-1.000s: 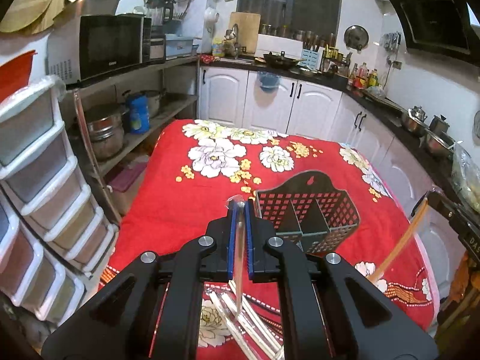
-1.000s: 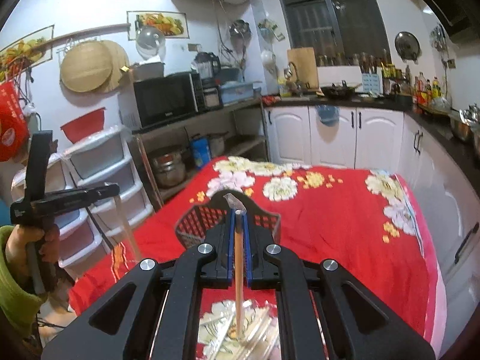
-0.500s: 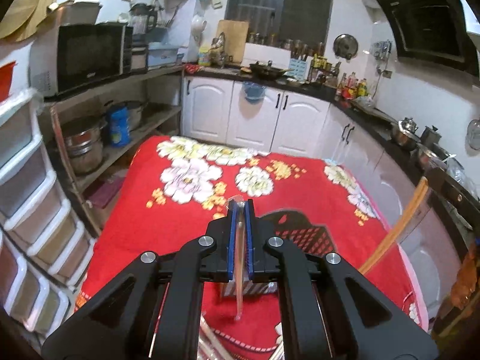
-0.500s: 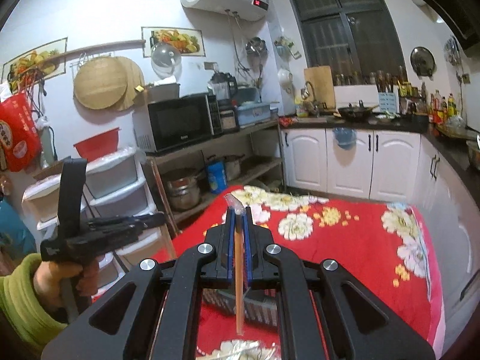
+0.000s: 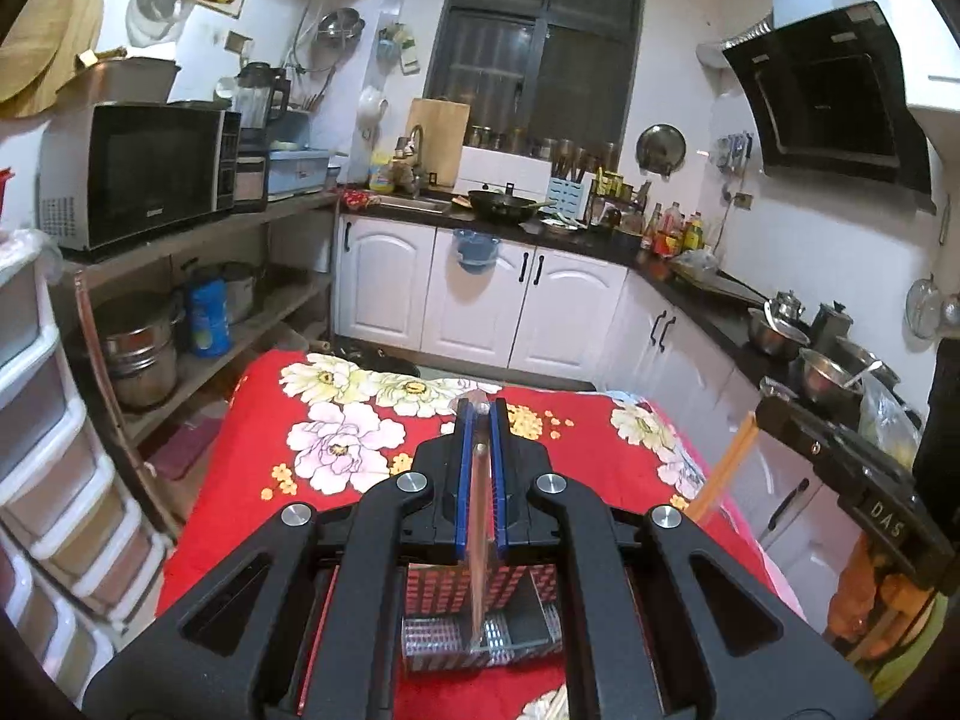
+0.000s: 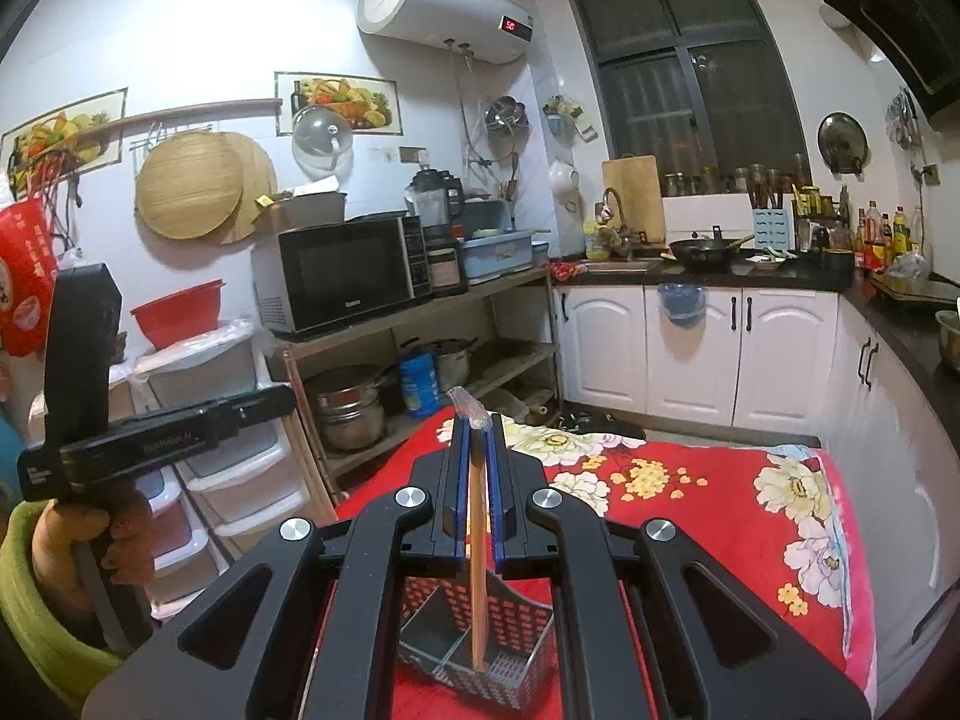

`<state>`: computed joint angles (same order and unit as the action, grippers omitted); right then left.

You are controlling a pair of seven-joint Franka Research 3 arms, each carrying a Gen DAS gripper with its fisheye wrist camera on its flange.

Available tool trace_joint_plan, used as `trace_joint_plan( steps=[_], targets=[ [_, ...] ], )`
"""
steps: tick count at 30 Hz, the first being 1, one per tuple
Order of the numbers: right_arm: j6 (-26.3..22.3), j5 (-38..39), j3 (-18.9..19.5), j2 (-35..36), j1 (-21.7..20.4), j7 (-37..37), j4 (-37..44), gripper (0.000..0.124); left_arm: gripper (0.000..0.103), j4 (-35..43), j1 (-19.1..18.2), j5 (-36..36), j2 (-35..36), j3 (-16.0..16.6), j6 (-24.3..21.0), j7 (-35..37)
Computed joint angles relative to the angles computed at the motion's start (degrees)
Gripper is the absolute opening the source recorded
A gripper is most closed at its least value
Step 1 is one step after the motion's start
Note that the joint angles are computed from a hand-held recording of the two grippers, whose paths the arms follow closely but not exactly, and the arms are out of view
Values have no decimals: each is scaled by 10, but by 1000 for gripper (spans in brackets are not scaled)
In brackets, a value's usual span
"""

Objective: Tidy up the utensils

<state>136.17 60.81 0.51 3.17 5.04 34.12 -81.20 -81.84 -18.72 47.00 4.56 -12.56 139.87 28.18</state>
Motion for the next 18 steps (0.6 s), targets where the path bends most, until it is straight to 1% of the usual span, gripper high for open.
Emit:
trace_joint_plan(
  steps=[3, 8, 14, 18],
  targets=[
    [12, -9, 3, 13, 2, 4, 5, 6, 1, 4, 3, 5, 12, 5, 5, -10],
    [14, -23, 10, 32, 0, 19, 6, 6, 1, -3, 3, -1, 28, 12, 12, -11],
    [28, -47, 17, 48, -1, 33, -3, 6, 1, -9, -2, 4, 50, 20, 6, -8],
    [35, -78, 21, 60, 2, 57, -9, 6, 1, -11, -5, 2, 60, 25, 4, 0]
  ],
)
